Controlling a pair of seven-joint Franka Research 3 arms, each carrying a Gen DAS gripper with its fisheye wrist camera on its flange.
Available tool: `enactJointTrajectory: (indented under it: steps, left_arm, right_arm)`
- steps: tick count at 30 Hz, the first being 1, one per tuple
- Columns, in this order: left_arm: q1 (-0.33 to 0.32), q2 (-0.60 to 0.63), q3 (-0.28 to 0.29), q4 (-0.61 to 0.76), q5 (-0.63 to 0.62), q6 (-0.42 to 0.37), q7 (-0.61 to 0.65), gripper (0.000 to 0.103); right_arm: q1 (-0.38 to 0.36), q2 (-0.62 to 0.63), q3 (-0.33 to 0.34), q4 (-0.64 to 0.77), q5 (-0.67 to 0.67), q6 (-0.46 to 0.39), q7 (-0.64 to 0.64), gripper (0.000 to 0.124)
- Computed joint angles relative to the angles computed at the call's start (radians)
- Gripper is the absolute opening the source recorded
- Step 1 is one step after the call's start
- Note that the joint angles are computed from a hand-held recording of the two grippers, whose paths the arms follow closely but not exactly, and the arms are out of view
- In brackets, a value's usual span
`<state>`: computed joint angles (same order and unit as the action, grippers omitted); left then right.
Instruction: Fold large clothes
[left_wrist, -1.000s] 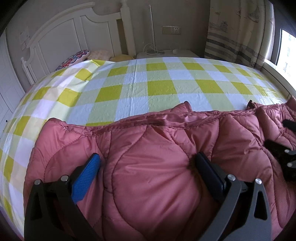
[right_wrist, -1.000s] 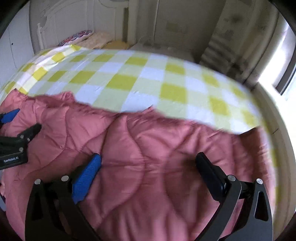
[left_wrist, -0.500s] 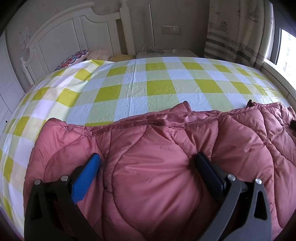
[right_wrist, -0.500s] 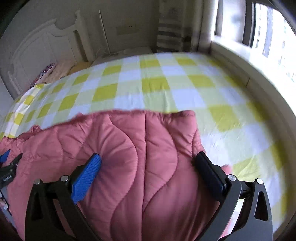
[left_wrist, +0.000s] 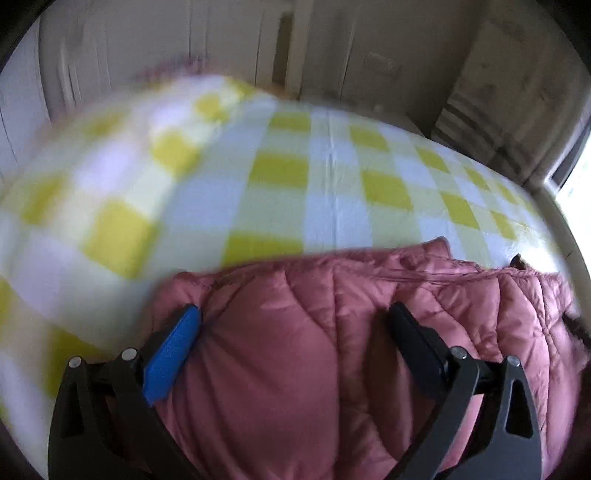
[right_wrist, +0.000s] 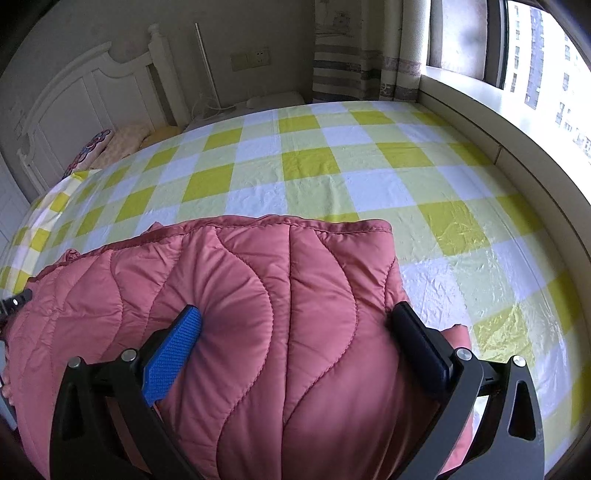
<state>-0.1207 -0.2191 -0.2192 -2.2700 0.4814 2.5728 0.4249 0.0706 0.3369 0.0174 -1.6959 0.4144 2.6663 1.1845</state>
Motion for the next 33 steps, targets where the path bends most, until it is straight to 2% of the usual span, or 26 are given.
enactJointTrajectory:
  steps: [2, 4, 7, 9, 10, 12, 17, 18, 20, 22, 24, 27, 29, 31, 33]
  left_arm:
    - [0.008, -0.005, -0.013, 0.006, 0.032, -0.013, -0.033, 0.1]
    - [0.007, -0.002, -0.033, 0.032, 0.075, -0.074, -0.056, 0.1]
    - [0.024, -0.053, -0.065, 0.021, 0.193, -0.125, -0.193, 0.1]
    - [0.018, -0.056, -0.052, 0.02, 0.175, -0.166, -0.206, 0.1]
    - [0.007, -0.051, -0.029, 0.008, 0.125, -0.154, -0.189, 0.1]
    - [0.003, -0.057, -0.002, -0.03, 0.075, -0.083, -0.185, 0.101]
    - [0.015, -0.062, -0.022, -0.027, 0.103, -0.098, -0.206, 0.101]
    - [0.014, -0.063, -0.023, -0.026, 0.101, -0.1, -0.21, 0.101]
    - [0.018, -0.07, -0.034, -0.015, 0.114, -0.135, -0.223, 0.101]
    - [0.03, -0.087, -0.07, 0.008, 0.192, -0.195, -0.277, 0.101]
    - [0.024, -0.105, -0.108, 0.036, 0.291, -0.209, -0.324, 0.101]
    - [-0.015, -0.039, -0.127, 0.14, 0.327, -0.259, -0.254, 0.101]
    - [-0.057, 0.061, -0.133, 0.25, 0.319, -0.319, -0.155, 0.101]
    - [-0.091, 0.155, -0.126, 0.328, 0.312, -0.371, -0.098, 0.101]
    - [-0.119, 0.249, -0.108, 0.387, 0.272, -0.435, -0.058, 0.101]
  right_arm:
    - [-0.001, 0.0, 0.0, 0.0, 0.002, 0.0, -0.001, 0.099]
    - [-0.001, 0.0, 0.001, -0.001, 0.003, -0.001, -0.001, 0.099]
    - [-0.008, 0.002, 0.006, 0.004, 0.018, -0.007, -0.012, 0.099]
    - [-0.011, 0.001, 0.009, 0.003, 0.03, -0.007, -0.021, 0.099]
    - [-0.015, 0.001, 0.012, 0.003, 0.038, -0.008, -0.027, 0.099]
    - [-0.018, 0.001, 0.014, 0.003, 0.05, -0.009, -0.036, 0.099]
    - [-0.018, 0.002, 0.008, 0.016, 0.051, -0.035, -0.03, 0.099]
    - [-0.004, -0.004, -0.008, 0.019, 0.024, -0.042, 0.008, 0.098]
    - [0.033, -0.037, -0.038, -0.013, -0.048, 0.012, 0.085, 0.098]
    - [0.034, -0.083, -0.004, -0.058, -0.03, 0.088, 0.036, 0.098]
    - [0.056, -0.11, 0.02, -0.075, -0.044, 0.117, -0.016, 0.098]
    - [0.125, -0.103, 0.02, -0.064, -0.155, 0.121, -0.024, 0.098]
    - [0.176, -0.055, -0.001, -0.011, -0.256, 0.06, 0.024, 0.098]
    - [0.235, 0.012, -0.05, 0.044, -0.388, 0.005, 0.115, 0.098]
    - [0.204, 0.049, -0.02, 0.081, -0.33, -0.017, 0.128, 0.098]
